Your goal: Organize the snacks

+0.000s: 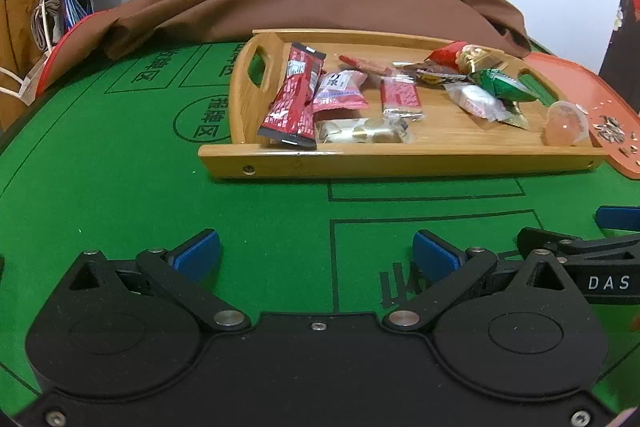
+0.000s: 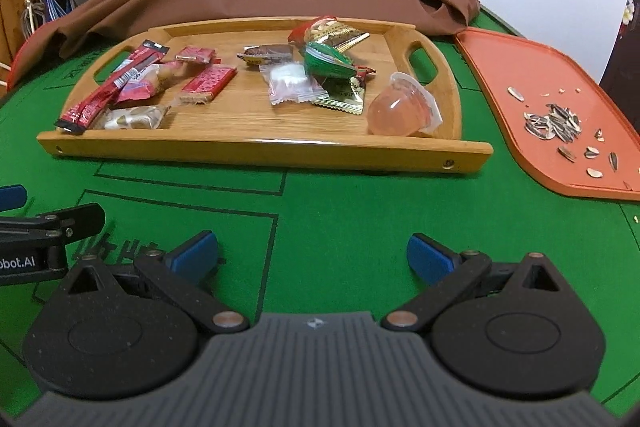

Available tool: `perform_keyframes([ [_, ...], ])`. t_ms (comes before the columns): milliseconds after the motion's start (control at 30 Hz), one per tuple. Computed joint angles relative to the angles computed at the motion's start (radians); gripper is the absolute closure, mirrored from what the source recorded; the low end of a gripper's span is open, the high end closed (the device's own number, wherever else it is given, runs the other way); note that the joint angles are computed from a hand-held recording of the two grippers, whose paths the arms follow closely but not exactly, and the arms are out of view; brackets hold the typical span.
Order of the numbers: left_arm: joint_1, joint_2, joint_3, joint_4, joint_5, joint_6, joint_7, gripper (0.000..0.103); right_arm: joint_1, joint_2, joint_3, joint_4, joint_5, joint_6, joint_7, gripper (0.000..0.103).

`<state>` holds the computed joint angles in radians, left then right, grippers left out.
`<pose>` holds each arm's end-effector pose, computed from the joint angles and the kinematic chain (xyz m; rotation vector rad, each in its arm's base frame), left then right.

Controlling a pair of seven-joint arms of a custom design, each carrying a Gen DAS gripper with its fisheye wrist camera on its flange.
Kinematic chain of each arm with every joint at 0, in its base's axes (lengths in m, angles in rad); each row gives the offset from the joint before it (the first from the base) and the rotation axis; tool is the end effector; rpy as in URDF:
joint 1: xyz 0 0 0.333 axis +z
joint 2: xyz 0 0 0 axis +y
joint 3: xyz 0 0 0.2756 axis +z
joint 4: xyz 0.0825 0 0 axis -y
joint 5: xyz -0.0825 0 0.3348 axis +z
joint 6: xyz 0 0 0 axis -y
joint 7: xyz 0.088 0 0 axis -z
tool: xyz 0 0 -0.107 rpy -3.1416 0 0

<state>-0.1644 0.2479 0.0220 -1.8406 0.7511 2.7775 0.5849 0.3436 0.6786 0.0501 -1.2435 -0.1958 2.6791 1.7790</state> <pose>0.5988 -0.1173 0.4488 -1.9028 1.5168 -0.6703 0.6643 0.2702 0.4407 -1.9854 1.4603 -0.5981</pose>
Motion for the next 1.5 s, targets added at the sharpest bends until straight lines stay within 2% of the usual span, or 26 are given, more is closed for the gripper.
perform_keyframes([
  [167, -0.018, 0.019, 0.01, 0.025, 0.03, -0.034, -0.022, 0.0, 0.012, 0.002, -0.017, -0.011, -0.019, 0.031, 0.032, 0.0],
  [400, -0.028, 0.023, 0.022, 0.02, 0.103, -0.017, -0.102, 0.0, 0.023, -0.001, -0.036, -0.043, -0.054, 0.092, 0.078, 0.0],
  [533, -0.028, 0.02, 0.025, 0.013, 0.153, -0.009, -0.152, 0.0, 0.028, -0.017, -0.05, -0.092, -0.081, 0.156, 0.109, 0.0],
  [1500, -0.016, 0.028, 0.014, 0.021, 0.204, -0.01, -0.203, 0.0, 0.024, -0.011, -0.046, -0.085, -0.107, 0.161, 0.14, 0.0],
])
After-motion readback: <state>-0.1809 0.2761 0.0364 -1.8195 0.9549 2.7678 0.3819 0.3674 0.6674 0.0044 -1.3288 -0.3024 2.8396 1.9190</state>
